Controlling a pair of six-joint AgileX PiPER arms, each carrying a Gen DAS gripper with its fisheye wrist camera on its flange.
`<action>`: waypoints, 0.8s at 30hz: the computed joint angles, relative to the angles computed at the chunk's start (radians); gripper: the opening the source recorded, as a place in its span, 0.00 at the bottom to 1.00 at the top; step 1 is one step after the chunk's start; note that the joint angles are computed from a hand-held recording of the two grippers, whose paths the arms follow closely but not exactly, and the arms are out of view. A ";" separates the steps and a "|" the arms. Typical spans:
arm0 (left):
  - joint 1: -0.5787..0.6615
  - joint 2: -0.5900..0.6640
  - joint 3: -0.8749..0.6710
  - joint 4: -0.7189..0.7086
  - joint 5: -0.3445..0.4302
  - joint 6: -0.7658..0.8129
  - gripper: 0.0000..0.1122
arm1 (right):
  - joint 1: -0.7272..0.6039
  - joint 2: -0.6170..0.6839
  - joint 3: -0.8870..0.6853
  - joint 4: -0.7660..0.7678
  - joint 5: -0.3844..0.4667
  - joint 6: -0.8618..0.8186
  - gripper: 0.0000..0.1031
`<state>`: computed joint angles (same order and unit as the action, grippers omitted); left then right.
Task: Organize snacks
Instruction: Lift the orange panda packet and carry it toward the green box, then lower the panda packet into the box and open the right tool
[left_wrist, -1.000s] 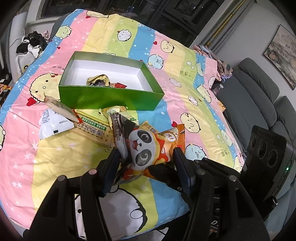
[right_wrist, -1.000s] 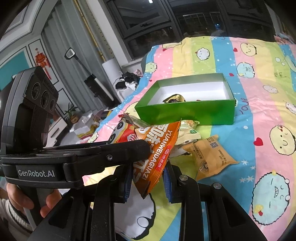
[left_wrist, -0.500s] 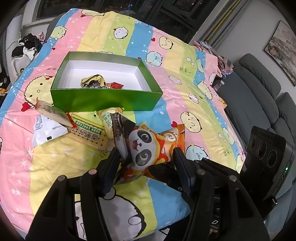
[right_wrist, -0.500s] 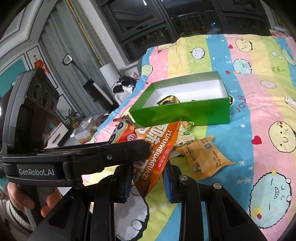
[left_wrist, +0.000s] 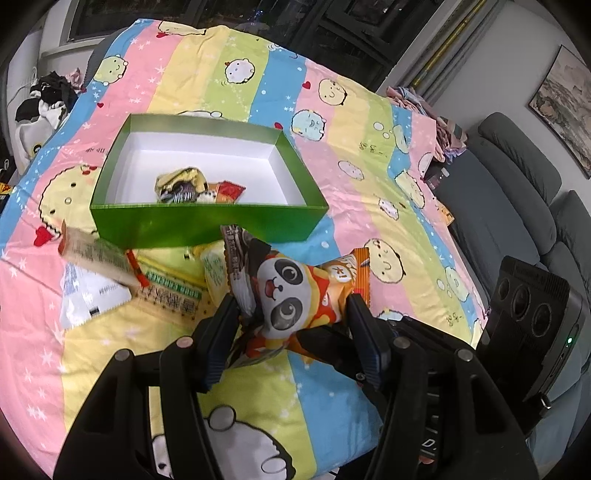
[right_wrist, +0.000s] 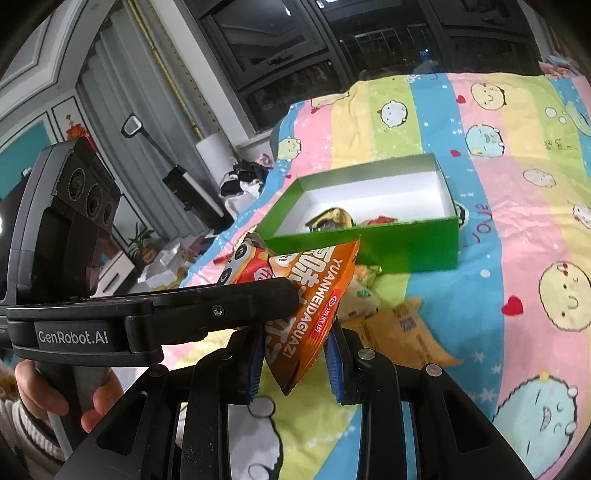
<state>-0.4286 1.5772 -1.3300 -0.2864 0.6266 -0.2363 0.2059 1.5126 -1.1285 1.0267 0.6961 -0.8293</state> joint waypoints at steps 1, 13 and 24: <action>0.008 0.007 -0.010 -0.010 0.004 0.012 0.53 | 0.000 0.008 -0.011 0.000 -0.001 0.001 0.30; 0.097 0.192 -0.284 -0.109 0.088 0.148 0.53 | -0.016 0.180 -0.251 -0.037 0.002 0.054 0.30; 0.183 0.457 -0.681 -0.165 0.259 0.154 0.53 | -0.014 0.410 -0.593 -0.168 0.051 0.210 0.30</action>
<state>-0.2455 2.0340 -2.0110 -0.4510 0.8854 -0.0822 0.1916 1.9228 -1.7213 0.8587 0.7470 -0.6191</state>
